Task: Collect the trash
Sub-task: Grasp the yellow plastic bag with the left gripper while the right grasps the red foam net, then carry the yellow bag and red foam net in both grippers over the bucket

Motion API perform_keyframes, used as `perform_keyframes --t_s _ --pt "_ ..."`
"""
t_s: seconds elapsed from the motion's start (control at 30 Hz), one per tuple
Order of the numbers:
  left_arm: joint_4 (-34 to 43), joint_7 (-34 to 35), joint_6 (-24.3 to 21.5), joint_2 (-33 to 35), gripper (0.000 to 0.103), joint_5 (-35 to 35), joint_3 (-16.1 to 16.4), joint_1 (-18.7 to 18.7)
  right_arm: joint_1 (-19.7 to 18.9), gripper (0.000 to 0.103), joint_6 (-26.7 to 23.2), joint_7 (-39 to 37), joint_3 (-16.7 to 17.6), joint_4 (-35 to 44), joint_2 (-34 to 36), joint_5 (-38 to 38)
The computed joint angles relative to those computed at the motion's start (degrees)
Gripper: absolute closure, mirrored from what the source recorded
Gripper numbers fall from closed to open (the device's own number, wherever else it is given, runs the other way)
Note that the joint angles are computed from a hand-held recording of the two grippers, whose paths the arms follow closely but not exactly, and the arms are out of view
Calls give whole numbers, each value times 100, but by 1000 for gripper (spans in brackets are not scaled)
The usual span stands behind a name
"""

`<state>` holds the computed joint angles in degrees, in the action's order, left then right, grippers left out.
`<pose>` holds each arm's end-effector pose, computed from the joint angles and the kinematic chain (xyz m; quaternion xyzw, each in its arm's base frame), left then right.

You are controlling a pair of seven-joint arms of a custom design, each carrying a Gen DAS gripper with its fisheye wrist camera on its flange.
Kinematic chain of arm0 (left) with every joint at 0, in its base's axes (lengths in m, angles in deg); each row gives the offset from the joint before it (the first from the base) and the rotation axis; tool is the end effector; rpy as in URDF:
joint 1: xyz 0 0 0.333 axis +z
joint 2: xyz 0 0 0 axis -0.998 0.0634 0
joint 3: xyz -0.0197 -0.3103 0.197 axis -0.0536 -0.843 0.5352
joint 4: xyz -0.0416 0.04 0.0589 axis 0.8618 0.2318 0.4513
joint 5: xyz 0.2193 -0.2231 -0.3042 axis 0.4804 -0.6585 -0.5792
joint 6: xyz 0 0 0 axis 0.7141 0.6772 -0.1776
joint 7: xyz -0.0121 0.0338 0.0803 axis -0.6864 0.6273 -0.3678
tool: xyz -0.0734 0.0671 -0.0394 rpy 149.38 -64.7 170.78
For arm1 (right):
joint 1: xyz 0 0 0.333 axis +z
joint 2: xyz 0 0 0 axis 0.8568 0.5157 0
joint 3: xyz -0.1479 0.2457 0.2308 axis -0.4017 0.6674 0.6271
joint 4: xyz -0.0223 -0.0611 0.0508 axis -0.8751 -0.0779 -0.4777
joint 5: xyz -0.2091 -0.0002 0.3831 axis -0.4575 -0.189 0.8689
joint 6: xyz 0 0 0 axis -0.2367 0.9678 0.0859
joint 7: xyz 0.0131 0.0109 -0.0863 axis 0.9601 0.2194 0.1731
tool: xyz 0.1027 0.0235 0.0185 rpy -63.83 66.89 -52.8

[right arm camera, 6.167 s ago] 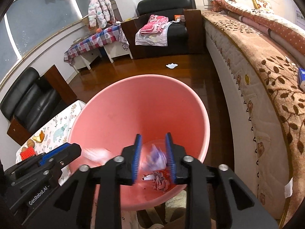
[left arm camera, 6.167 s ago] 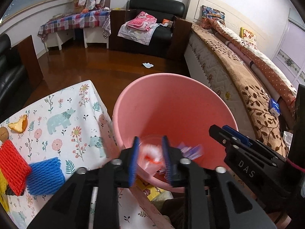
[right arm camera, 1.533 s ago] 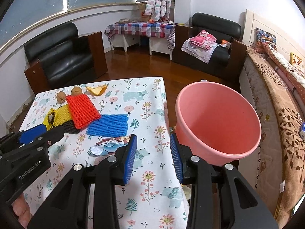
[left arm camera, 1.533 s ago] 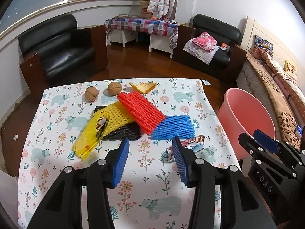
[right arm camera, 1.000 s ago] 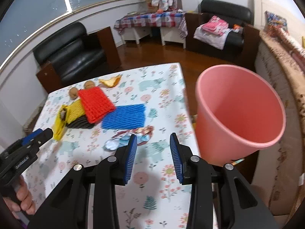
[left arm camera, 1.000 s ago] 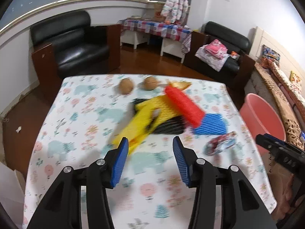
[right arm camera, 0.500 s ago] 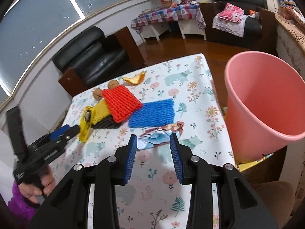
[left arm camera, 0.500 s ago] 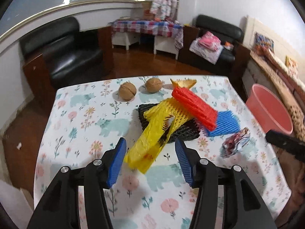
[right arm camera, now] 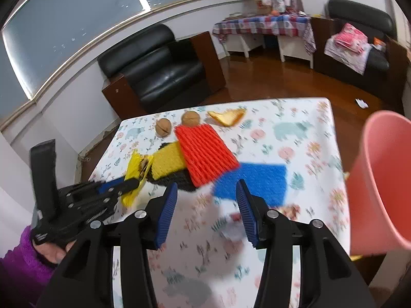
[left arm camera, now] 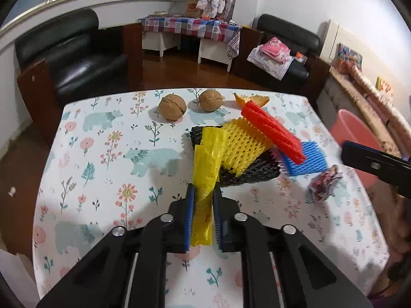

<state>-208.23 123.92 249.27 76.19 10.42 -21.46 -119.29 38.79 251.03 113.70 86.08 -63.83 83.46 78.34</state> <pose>0.5820 -0.1728 0.3044 -0.6867 0.6362 -0.2910 0.1976 0.6368 0.2795 0.3465 -0.7685 0.5068 -0.0571 0.3864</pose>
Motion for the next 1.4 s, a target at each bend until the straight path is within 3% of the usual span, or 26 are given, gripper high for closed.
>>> perform_keyframes --t_s 0.07,0.27,0.43,0.5,0.57,0.7,0.83,1.03,1.2,1.4 --pt "-141 -186 133 -128 92 191 -713 723 237 55 -122 -41 -154 217 85 -50" --pt "-438 -713 383 -287 92 694 -1850 1937 1293 55 -361 -228 -1060 801 201 16" --pt "-591 -1119 429 -365 92 992 -2124 2294 2150 55 -503 -223 -1929 1121 229 149" --pt "-638 -1226 435 -397 92 1080 -2153 2345 2125 56 -523 -259 -1892 1170 305 333" --pt "-668 -1324 450 -423 92 1175 -2189 2404 2135 73 -591 -232 -1920 1184 321 489" --pt "-713 -1524 481 -465 92 1336 -2249 2485 1992 88 -534 -276 -1817 1043 255 786" --pt "-734 -1631 503 -504 92 1391 -2233 2455 1592 89 -288 -405 -1417 750 145 911" --pt "-747 -1535 576 -629 92 1208 -2060 2132 492 89 159 -430 -323 173 -20 734" --pt "-566 -938 503 -693 92 432 -1603 1418 -527 89 430 -211 622 -274 -26 441" --pt "-203 10 351 -674 92 -720 -980 464 -1242 89 740 202 1140 -639 -92 42"
